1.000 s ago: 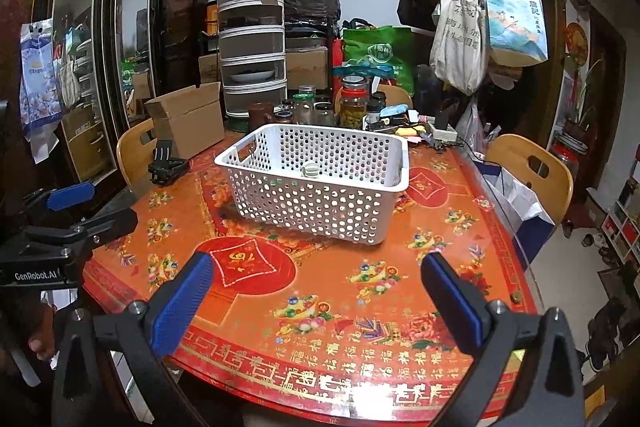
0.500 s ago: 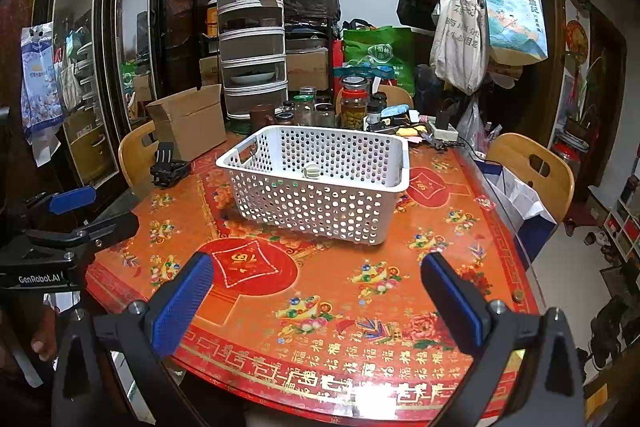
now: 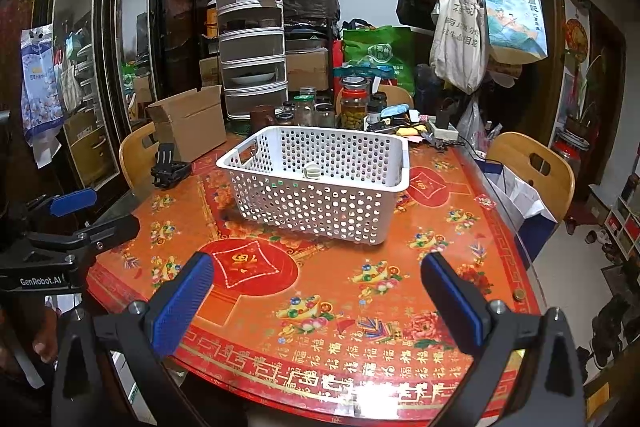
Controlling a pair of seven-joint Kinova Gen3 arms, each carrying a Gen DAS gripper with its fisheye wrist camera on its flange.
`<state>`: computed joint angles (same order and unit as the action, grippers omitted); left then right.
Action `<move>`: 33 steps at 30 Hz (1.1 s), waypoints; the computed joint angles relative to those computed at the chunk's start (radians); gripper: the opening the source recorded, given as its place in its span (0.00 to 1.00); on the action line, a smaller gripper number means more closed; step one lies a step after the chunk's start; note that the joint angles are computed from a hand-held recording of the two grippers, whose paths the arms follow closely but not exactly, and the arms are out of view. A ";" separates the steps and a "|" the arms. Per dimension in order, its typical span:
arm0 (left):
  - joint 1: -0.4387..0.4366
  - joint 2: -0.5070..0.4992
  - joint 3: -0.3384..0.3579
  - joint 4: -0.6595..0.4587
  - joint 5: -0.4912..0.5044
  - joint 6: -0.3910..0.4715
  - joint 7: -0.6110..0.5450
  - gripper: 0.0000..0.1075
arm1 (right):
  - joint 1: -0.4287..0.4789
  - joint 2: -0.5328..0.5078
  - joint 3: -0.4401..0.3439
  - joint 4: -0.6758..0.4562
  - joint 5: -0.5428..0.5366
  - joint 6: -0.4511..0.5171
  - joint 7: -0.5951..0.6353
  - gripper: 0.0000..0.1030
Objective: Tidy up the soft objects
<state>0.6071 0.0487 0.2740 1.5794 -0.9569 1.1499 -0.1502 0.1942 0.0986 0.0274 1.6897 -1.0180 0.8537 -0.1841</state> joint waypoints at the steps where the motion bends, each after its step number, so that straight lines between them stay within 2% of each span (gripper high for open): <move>1: 0.000 0.000 0.000 -0.001 0.001 0.001 -0.001 0.96 | -0.001 0.000 0.000 -0.001 0.002 0.000 -0.003 1.00; 33: 0.009 0.005 -0.002 0.008 -0.002 -0.006 0.009 0.96 | -0.008 -0.004 0.001 0.004 0.010 -0.003 -0.013 1.00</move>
